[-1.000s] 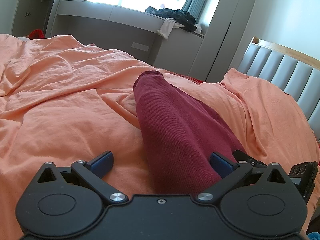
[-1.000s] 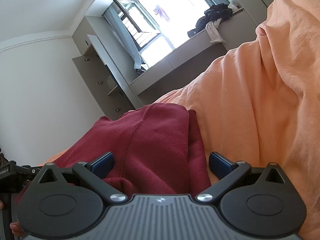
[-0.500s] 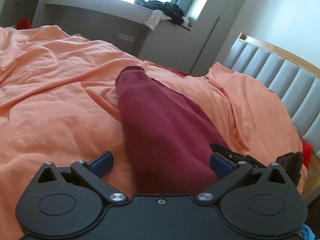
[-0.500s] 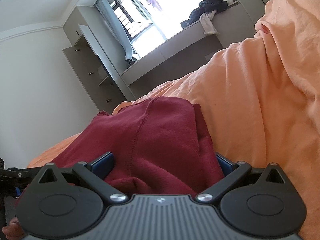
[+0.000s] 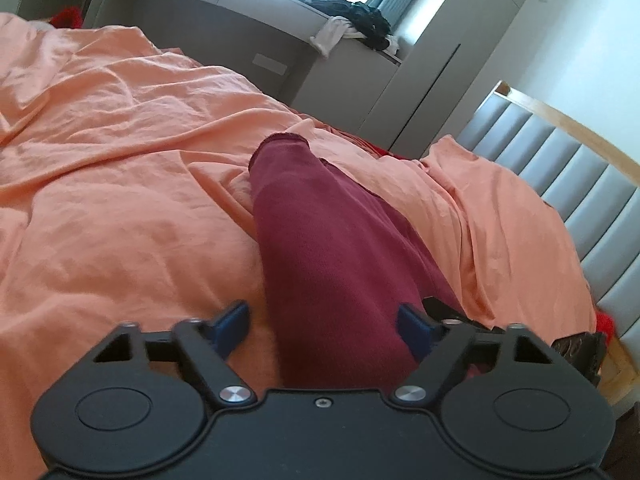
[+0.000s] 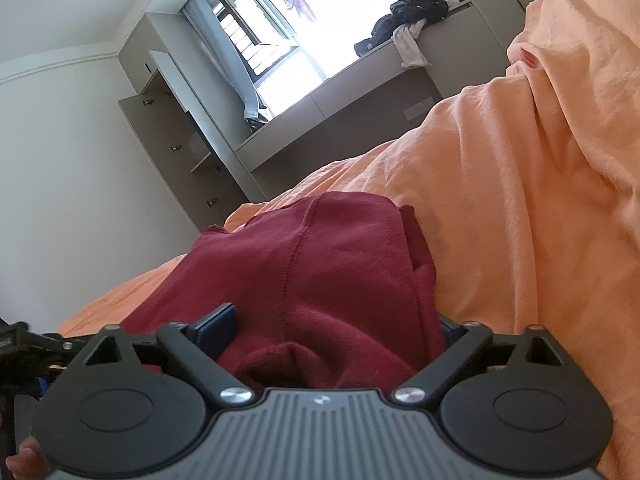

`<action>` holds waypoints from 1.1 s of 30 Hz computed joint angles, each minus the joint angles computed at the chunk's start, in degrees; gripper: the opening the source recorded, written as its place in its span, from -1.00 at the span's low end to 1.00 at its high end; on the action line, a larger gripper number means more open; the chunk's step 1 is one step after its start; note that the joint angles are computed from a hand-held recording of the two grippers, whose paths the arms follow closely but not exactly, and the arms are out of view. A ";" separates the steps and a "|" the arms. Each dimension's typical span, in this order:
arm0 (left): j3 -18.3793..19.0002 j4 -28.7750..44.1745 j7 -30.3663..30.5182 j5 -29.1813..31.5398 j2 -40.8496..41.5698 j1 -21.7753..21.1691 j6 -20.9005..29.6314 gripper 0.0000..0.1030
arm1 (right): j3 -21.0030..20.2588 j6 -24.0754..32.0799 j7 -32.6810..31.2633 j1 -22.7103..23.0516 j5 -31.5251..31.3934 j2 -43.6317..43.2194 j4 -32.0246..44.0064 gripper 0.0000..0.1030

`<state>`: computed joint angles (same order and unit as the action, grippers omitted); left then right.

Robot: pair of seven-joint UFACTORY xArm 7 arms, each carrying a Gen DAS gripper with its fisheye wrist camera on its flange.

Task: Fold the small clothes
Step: 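Close both grippers on the bundle and fold it over onto itself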

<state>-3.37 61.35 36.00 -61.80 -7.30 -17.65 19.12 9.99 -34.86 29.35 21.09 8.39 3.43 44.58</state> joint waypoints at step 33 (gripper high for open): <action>3.11 2.26 19.33 -15.60 -1.56 6.51 -1.06 -0.44 | -1.19 -1.30 -51.04 19.73 35.17 14.39 30.49 -0.28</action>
